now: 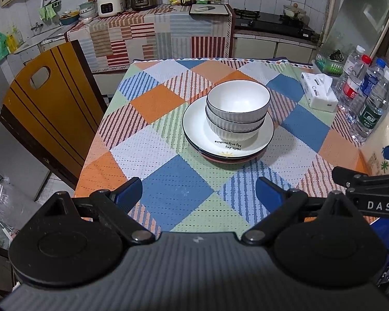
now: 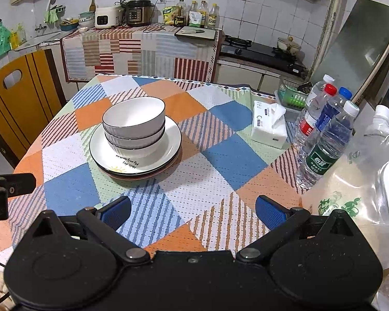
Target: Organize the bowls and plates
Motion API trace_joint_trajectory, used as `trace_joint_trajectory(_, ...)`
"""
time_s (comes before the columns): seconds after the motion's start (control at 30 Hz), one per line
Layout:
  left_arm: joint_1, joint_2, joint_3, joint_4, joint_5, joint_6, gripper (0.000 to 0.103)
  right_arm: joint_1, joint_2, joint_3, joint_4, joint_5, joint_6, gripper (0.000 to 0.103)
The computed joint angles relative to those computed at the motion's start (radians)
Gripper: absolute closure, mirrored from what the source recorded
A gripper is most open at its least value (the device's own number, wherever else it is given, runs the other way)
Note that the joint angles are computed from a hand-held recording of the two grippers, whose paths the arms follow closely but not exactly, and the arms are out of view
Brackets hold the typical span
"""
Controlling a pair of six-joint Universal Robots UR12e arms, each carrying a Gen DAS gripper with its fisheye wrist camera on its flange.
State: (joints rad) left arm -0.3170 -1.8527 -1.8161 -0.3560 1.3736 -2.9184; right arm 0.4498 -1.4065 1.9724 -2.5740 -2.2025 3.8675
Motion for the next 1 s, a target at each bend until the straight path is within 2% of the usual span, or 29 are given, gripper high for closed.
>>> trace_joint_trajectory(0.57, -0.006, -0.006, -0.011, 0.047, 0.012, -0.007, 0.008, -0.001, -0.006, 0.006, 0.006, 0.008, 0.012, 0.000)
trace_joint_trajectory(0.67, -0.007, -0.006, -0.015, 0.067, 0.017, -0.019, 0.000, 0.000, -0.006, 0.005, 0.009, 0.011, 0.015, 0.000)
trace_joint_trajectory(1.0, -0.005, -0.010, -0.018, 0.087, 0.028, -0.031, 0.000, 0.002, -0.005, 0.004, 0.012, 0.010, 0.013, 0.000)
